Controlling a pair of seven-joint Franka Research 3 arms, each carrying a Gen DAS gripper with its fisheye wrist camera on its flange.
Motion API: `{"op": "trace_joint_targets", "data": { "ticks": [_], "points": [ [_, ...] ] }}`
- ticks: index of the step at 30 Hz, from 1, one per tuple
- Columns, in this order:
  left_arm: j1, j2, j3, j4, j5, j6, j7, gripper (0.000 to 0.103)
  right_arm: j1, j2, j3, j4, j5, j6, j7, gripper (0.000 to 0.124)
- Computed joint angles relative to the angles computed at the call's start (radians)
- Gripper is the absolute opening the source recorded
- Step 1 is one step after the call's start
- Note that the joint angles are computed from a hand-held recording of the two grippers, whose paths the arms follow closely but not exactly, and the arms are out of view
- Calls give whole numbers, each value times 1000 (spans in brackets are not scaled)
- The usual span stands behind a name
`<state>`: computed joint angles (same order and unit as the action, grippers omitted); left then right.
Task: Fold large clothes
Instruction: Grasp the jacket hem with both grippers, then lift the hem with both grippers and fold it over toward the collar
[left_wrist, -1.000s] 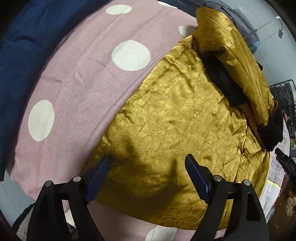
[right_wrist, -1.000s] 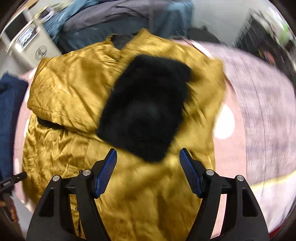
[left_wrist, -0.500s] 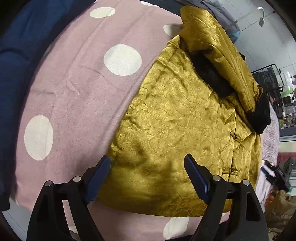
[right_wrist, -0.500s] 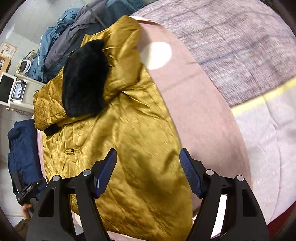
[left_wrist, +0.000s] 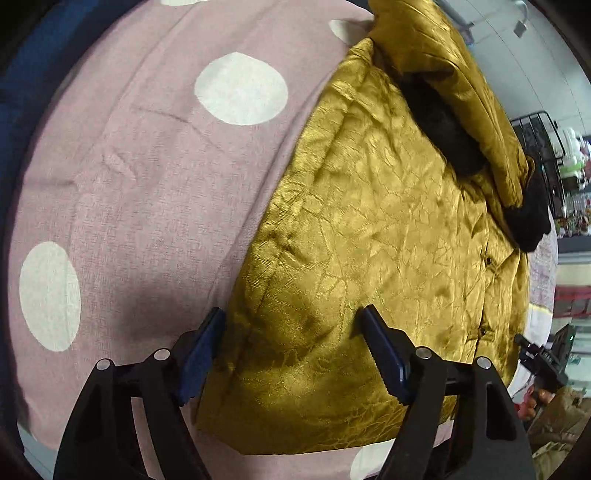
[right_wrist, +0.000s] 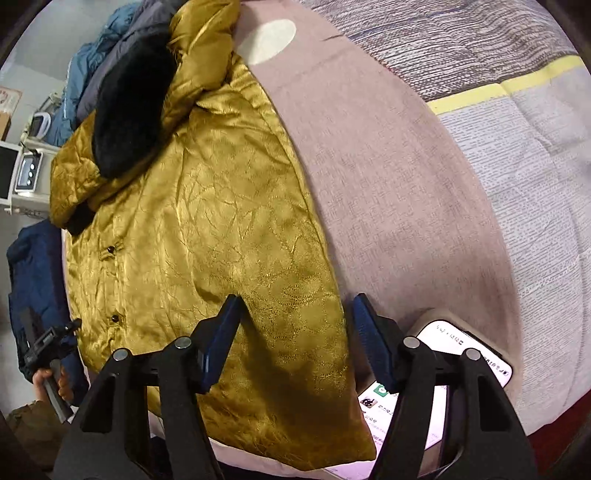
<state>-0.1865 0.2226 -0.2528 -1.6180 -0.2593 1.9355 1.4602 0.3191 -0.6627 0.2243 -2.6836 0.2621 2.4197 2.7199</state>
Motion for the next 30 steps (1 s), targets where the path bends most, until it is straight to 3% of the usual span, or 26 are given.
{"op": "trace_joint_targets", "data": {
  "ticks": [4,7,9,11,12,15,18,22,30],
  "points": [
    [5,-1,-14,5,-51,-47,50,69,22,23,-18,24,14,-22,-41,61],
    [4,-28,-21,-26,-91,-71,108,63,60,56,-38,46,49,-19,-119,47],
    [-7,-46,-19,-53,-74,-84,128,52,69,60,-33,47,67,-19,-132,44],
    [-9,-74,-12,-95,-85,-58,129,45,73,52,-23,37,81,-21,-123,32],
    [-6,-85,-6,-112,-100,-48,129,34,72,39,-17,28,81,-22,-115,31],
    [14,-111,10,-147,-207,-39,115,17,87,12,-15,9,107,-4,-110,18],
    [12,-138,12,-152,-244,-42,127,12,86,-2,-9,31,93,-26,-117,12],
    [12,-196,26,-173,-302,-85,176,11,80,-22,0,97,28,-149,-158,9],
    [2,-310,68,-322,-291,-228,121,11,187,-91,-33,50,222,-261,-244,9]
  ]
}}
